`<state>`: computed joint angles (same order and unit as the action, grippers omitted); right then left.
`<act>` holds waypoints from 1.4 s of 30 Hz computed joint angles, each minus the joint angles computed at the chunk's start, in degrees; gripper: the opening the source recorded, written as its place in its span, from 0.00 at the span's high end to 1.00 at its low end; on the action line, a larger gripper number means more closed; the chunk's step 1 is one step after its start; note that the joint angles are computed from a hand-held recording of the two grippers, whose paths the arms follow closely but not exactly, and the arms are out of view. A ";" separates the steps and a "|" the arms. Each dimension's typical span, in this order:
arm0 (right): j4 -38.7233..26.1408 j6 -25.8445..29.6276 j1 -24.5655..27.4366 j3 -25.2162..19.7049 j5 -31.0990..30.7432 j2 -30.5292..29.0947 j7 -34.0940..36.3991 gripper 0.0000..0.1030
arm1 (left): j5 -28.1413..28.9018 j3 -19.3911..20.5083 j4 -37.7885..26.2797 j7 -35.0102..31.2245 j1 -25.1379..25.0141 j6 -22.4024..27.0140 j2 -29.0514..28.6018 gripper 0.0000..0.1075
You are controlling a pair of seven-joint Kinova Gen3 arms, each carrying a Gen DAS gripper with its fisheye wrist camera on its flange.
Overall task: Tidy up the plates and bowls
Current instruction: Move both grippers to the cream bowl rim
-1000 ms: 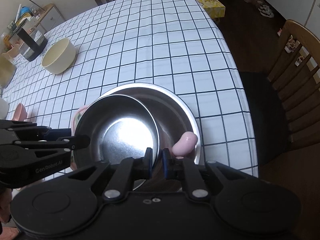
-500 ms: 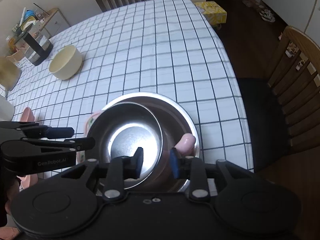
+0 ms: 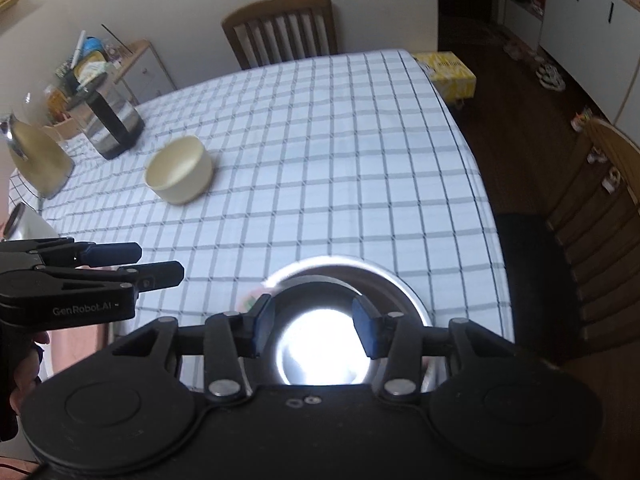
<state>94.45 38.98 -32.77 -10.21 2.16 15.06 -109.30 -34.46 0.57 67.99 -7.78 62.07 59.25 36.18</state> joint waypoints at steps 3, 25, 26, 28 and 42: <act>-2.30 -0.49 -1.89 0.17 1.56 0.96 -1.59 0.52 | -2.21 -1.20 3.25 1.43 0.39 -0.16 -2.30 0.45; -28.52 0.21 -17.84 5.48 11.62 20.69 -9.61 0.05 | -14.50 2.10 29.27 11.80 -16.78 -13.17 -14.76 0.27; -30.42 1.15 -18.22 5.84 11.45 22.10 -9.89 0.05 | -13.85 2.10 29.72 10.62 -18.19 -14.64 -14.63 0.27; -34.07 3.12 -18.90 6.72 11.28 24.75 -10.57 0.05 | -12.23 2.07 30.23 7.71 -20.67 -17.49 -14.04 0.27; -61.71 22.25 -19.63 9.58 7.68 43.15 -12.65 0.17 | 0.94 -2.42 25.37 -10.37 -25.80 -25.09 -5.02 0.27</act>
